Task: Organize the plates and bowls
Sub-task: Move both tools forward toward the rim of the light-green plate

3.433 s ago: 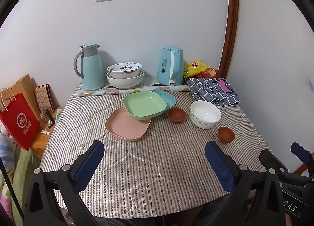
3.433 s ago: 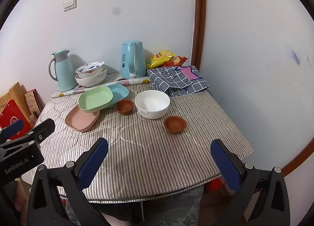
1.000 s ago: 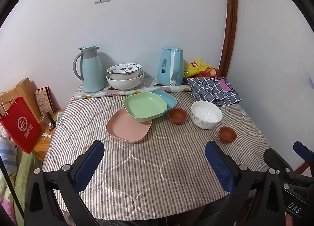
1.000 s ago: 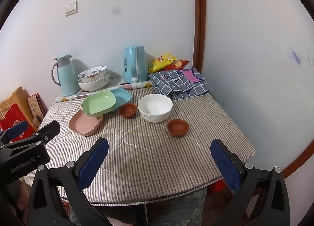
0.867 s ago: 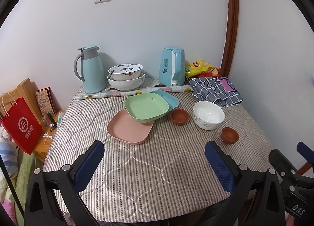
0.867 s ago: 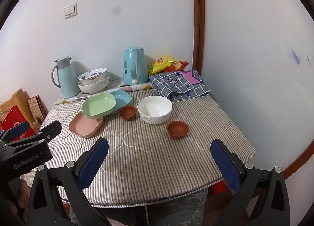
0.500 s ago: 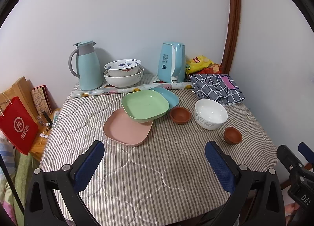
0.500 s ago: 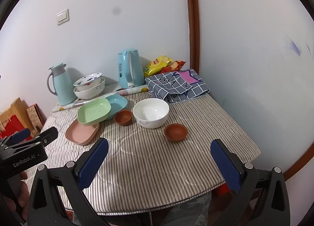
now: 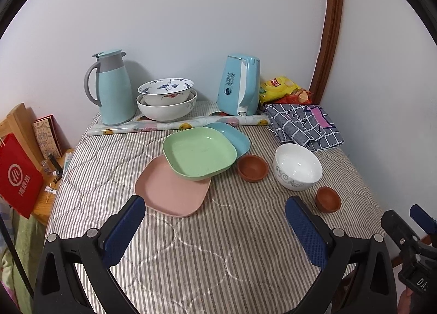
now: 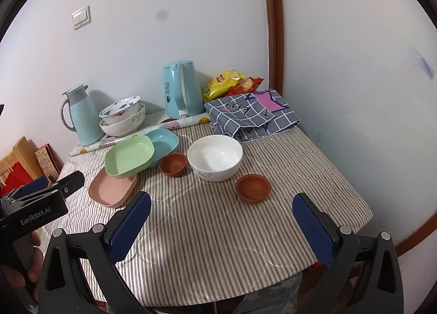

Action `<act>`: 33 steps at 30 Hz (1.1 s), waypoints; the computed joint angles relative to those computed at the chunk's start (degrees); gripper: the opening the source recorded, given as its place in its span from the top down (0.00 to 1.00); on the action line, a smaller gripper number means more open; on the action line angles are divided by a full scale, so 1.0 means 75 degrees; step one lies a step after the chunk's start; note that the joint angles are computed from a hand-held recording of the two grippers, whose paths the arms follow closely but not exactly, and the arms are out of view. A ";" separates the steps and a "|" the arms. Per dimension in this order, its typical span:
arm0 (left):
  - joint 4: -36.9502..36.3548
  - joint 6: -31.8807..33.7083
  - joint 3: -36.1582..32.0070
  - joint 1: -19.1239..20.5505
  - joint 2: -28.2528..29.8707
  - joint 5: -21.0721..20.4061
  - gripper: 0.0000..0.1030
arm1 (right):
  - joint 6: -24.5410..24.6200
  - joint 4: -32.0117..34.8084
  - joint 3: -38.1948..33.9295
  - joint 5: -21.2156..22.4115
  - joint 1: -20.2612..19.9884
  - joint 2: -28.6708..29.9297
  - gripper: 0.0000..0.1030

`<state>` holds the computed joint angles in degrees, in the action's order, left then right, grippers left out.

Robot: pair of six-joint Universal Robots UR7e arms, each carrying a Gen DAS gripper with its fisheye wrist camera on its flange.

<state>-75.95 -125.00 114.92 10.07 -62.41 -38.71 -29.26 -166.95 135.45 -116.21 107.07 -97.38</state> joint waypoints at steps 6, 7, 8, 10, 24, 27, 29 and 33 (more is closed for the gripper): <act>0.0109 -0.0051 0.0296 0.0209 -0.0575 0.0103 0.01 | 0.0307 -0.0120 -0.0283 -0.0211 0.0372 0.0662 0.01; 0.0169 -0.0079 0.0324 0.0251 -0.0654 0.0110 0.01 | 0.0353 -0.0120 -0.0336 -0.0213 0.0419 0.0767 0.01; 0.0211 -0.0085 0.0363 0.0296 -0.0742 0.0120 0.01 | 0.0405 -0.0135 -0.0385 -0.0207 0.0471 0.0884 0.01; 0.0329 -0.0125 0.0429 0.0383 -0.0909 0.0121 0.01 | 0.0508 -0.0175 -0.0497 -0.0246 0.0590 0.1174 0.02; 0.0934 -0.0620 0.0976 0.0944 -0.1910 0.0002 0.05 | 0.0650 -0.0228 -0.1087 -0.0186 0.0861 0.2784 0.10; 0.0797 -0.0516 0.1115 0.1099 -0.2054 0.0054 0.05 | 0.0677 -0.0203 -0.1150 -0.0064 0.0794 0.2985 0.12; 0.0688 -0.0431 0.1197 0.1201 -0.2135 0.0094 0.05 | 0.0699 -0.0159 -0.1229 -0.0119 0.0786 0.3164 0.17; 0.0434 -0.0166 0.1325 0.1400 -0.2278 0.0175 0.07 | 0.0719 -0.0217 -0.1343 -0.0203 0.0763 0.3468 0.20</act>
<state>-72.70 -126.24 124.86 20.57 -79.49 -37.39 -23.87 -168.58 125.38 -117.73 112.79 -71.36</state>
